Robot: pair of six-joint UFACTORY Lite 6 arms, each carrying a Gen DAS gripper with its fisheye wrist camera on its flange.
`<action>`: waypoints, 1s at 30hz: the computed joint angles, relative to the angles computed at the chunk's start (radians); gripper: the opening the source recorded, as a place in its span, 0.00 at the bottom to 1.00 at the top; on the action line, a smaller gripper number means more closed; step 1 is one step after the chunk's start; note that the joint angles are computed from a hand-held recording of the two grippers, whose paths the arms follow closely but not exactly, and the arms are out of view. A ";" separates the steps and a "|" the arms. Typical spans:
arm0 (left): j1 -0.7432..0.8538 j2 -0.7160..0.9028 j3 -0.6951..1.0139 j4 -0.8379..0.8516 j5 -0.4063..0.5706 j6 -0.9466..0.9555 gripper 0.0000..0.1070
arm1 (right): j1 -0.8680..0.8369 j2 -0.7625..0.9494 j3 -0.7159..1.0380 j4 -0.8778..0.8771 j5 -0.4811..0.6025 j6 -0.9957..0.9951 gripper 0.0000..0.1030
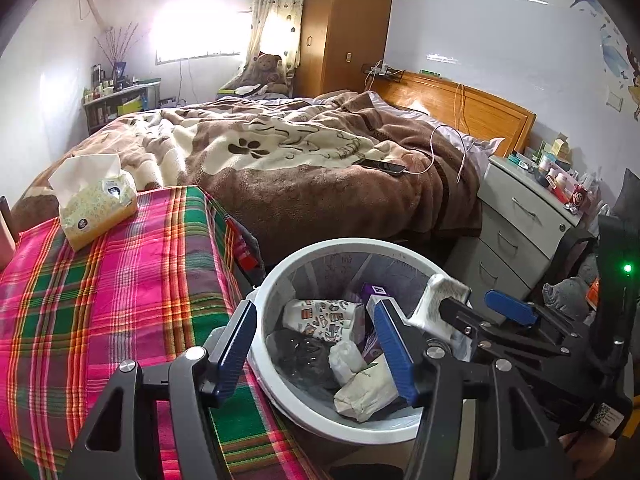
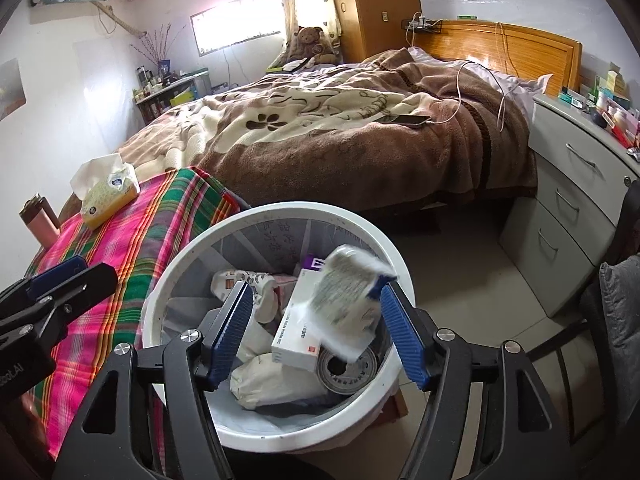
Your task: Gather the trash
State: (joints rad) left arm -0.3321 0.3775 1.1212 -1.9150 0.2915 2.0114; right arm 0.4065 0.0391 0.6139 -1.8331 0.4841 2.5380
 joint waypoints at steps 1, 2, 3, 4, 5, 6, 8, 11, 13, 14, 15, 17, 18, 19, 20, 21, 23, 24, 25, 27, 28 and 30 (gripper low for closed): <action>0.004 -0.006 -0.008 -0.004 0.000 0.002 0.57 | 0.004 -0.007 -0.004 -0.001 0.005 0.002 0.66; 0.009 -0.012 -0.015 -0.009 0.004 0.006 0.57 | 0.012 -0.017 -0.010 0.006 0.011 -0.001 0.66; 0.015 -0.023 -0.028 -0.011 0.010 0.009 0.57 | 0.019 -0.019 -0.007 0.022 0.015 -0.013 0.66; 0.020 -0.033 -0.039 -0.012 0.010 0.012 0.57 | 0.030 -0.020 -0.005 0.034 0.023 -0.017 0.66; 0.025 -0.043 -0.050 -0.013 0.015 0.015 0.57 | 0.042 -0.030 -0.011 0.041 0.032 -0.017 0.66; 0.031 -0.054 -0.063 -0.018 0.021 0.021 0.57 | 0.055 -0.040 -0.016 0.053 0.040 -0.020 0.66; 0.046 -0.088 -0.103 -0.052 0.029 0.058 0.57 | 0.075 -0.055 -0.022 0.069 0.053 -0.025 0.66; 0.071 -0.142 -0.163 -0.065 0.050 0.079 0.57 | 0.115 -0.068 -0.026 0.102 0.083 -0.036 0.66; 0.087 -0.190 -0.212 -0.108 0.057 0.125 0.57 | 0.143 -0.078 -0.029 0.117 0.099 -0.038 0.66; 0.095 -0.215 -0.238 -0.126 0.064 0.149 0.57 | 0.160 -0.078 -0.027 0.127 0.112 -0.039 0.66; 0.102 -0.239 -0.261 -0.135 0.071 0.163 0.57 | 0.182 -0.087 -0.030 0.148 0.128 -0.050 0.66; 0.116 -0.299 -0.320 -0.147 0.081 0.180 0.60 | 0.214 -0.102 -0.039 0.162 0.151 -0.046 0.66; 0.127 -0.330 -0.350 -0.161 0.092 0.199 0.61 | 0.236 -0.113 -0.046 0.174 0.167 -0.043 0.66; 0.133 -0.363 -0.383 -0.190 0.098 0.234 0.61 | 0.253 -0.118 -0.051 0.178 0.182 -0.035 0.66; 0.137 -0.390 -0.405 -0.203 0.098 0.250 0.61 | 0.280 -0.132 -0.061 0.185 0.203 -0.027 0.66; 0.139 -0.416 -0.425 -0.210 0.096 0.256 0.61 | 0.303 -0.138 -0.066 0.194 0.221 -0.022 0.66; 0.164 -0.485 -0.485 -0.206 0.113 0.262 0.61 | 0.360 -0.152 -0.080 0.207 0.271 -0.005 0.66; 0.172 -0.508 -0.504 -0.205 0.114 0.264 0.61 | 0.381 -0.151 -0.081 0.210 0.291 0.001 0.66; 0.178 -0.542 -0.532 -0.220 0.111 0.280 0.61 | 0.411 -0.151 -0.085 0.217 0.318 0.007 0.66; 0.191 -0.602 -0.589 -0.278 0.110 0.340 0.61 | 0.451 -0.142 -0.083 0.223 0.354 0.024 0.66; 0.198 -0.632 -0.616 -0.301 0.111 0.363 0.61 | 0.479 -0.135 -0.085 0.222 0.384 0.041 0.66; 0.215 -0.679 -0.658 -0.340 0.114 0.402 0.61 | 0.530 -0.119 -0.087 0.226 0.451 0.066 0.66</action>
State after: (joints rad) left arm -0.1167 -0.3015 0.4627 -2.2553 0.4054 2.4132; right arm 0.9367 -0.0796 0.5266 -1.6076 0.9349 2.6045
